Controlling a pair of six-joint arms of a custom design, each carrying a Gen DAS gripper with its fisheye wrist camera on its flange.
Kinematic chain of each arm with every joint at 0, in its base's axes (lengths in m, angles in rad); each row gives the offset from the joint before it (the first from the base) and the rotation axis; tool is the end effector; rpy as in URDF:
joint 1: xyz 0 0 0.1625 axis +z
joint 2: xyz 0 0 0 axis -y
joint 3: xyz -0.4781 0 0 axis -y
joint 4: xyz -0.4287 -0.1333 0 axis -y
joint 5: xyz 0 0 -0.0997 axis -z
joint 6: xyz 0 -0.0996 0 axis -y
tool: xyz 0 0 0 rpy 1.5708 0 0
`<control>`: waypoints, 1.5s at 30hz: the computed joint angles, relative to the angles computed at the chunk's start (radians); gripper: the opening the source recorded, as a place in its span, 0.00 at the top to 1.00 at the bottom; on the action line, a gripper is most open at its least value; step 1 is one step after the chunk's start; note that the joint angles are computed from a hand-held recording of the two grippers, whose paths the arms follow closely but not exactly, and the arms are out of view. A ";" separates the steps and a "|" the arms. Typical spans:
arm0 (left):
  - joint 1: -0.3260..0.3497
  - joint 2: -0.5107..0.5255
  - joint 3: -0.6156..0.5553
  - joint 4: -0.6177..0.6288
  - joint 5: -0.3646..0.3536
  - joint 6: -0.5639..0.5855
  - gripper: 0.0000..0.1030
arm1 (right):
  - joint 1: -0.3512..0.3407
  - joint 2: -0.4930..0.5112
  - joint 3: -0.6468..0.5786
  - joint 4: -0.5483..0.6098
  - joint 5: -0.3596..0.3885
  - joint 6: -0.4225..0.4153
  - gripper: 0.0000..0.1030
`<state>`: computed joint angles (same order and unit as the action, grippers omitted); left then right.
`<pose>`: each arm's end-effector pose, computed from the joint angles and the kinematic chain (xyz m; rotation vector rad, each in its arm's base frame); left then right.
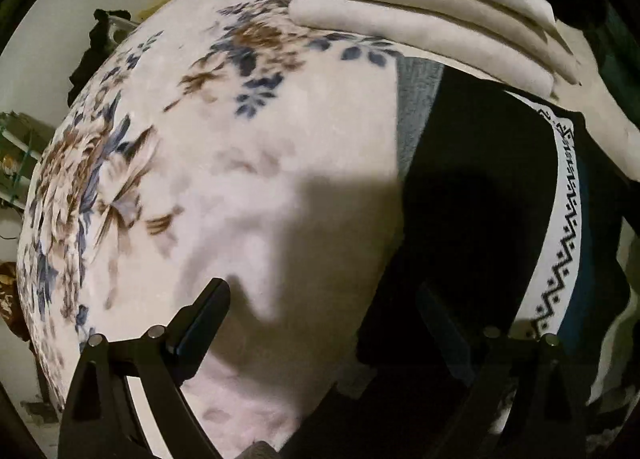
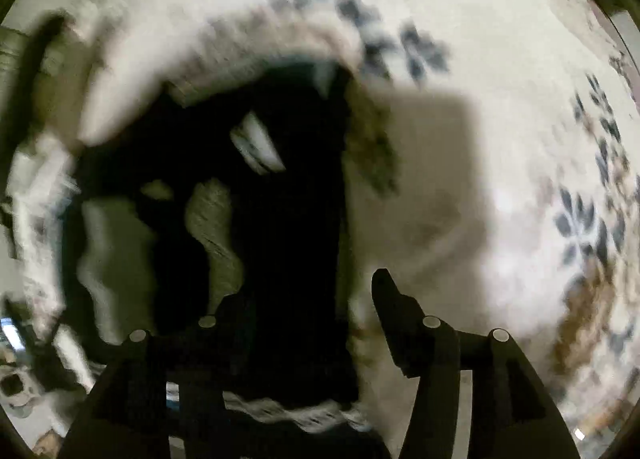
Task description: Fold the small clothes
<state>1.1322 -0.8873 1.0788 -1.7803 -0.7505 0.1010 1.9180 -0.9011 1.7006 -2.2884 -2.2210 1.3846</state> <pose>-0.1632 -0.8333 0.3855 0.6119 2.2471 -0.1908 0.3029 -0.6226 0.1428 -1.2560 -2.2725 0.5976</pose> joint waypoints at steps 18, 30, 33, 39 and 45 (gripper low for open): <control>-0.176 -0.386 0.318 0.101 -0.082 -0.185 0.00 | 0.084 -0.351 0.250 -0.164 0.115 -0.007 0.41; -0.322 -0.639 0.653 0.576 0.084 -0.858 0.00 | -0.297 -0.191 0.218 -0.506 0.476 -0.541 0.54; -0.332 -0.660 0.678 0.623 0.069 -0.923 0.00 | -0.284 -0.165 0.191 -0.497 0.393 -0.568 0.94; -0.365 -0.694 0.726 0.613 0.037 -0.929 0.00 | -0.272 -0.164 0.139 -0.361 0.258 -0.593 0.95; -0.425 -0.731 0.748 0.589 -0.028 -0.823 0.00 | -0.253 -0.230 0.159 -0.284 0.305 -0.582 0.50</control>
